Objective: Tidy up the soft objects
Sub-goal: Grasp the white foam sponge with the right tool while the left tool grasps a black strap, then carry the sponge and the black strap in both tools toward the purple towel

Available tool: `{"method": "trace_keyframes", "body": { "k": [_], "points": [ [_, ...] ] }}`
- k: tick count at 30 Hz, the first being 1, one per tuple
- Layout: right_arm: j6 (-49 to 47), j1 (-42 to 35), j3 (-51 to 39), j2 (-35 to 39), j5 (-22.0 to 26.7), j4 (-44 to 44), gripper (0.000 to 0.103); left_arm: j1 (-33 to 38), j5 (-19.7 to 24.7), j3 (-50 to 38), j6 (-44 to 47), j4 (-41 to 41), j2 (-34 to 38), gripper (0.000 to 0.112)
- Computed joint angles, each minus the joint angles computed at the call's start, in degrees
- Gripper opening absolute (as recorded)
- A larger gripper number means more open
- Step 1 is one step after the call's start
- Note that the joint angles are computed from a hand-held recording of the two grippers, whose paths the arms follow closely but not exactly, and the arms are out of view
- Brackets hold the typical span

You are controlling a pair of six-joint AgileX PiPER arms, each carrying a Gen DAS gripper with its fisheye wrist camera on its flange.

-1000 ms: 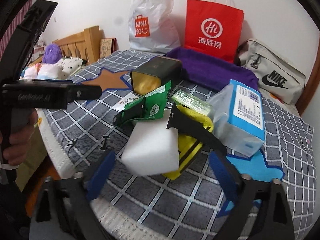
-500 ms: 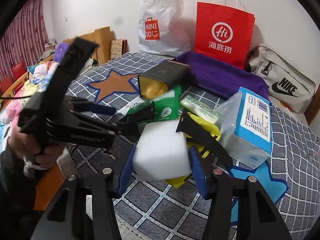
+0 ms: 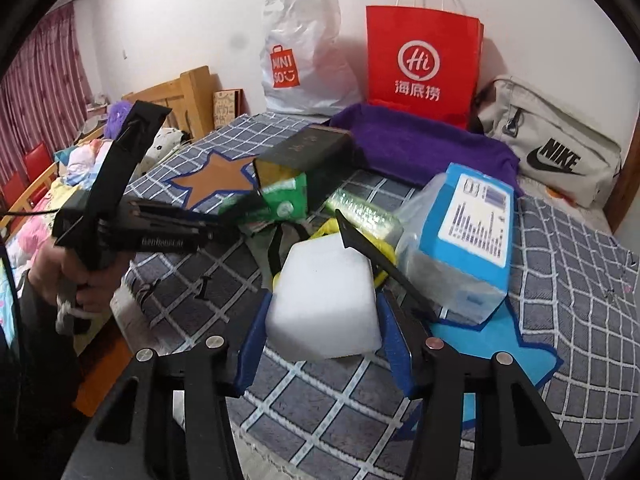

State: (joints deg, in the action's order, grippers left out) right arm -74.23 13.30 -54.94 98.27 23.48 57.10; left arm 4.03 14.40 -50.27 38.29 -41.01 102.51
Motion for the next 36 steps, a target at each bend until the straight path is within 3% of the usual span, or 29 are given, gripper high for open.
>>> {"method": "trace_keyframes", "body": {
  "k": [4,6,12,17,21,34,36],
  "points": [
    [-2.6,-1.9,0.8,-0.1,2.5,0.9,0.053,1.0,1.6,-0.4,-2.2,1.4,0.3,0.033],
    [-2.9,-3.6,0.6,0.4,6.2,1.6,0.053,0.9,2.6,-0.9,-7.6,6.6,0.2,0.040],
    [-6.7,-4.6,2.6,-0.1,8.8,5.4,0.053,-0.2,0.9,0.9,-14.6,14.3,-1.2,0.040],
    [-11.0,-6.7,3.0,-0.6,16.1,10.2,0.053,0.5,2.0,2.1,-6.4,6.6,-3.0,0.019],
    [-13.4,-6.8,4.7,-3.0,15.7,12.1,0.053,-0.4,0.9,3.1,-10.6,10.8,-4.3,0.019],
    [-12.6,-11.7,6.6,-5.4,12.5,11.9,0.053,-2.0,-1.3,0.8,-7.7,6.2,-1.0,0.020],
    [-12.5,-11.9,6.6,-5.2,10.8,11.7,0.053,-2.1,-1.5,-0.2,-7.7,6.2,-0.1,0.028]
  ]
}}
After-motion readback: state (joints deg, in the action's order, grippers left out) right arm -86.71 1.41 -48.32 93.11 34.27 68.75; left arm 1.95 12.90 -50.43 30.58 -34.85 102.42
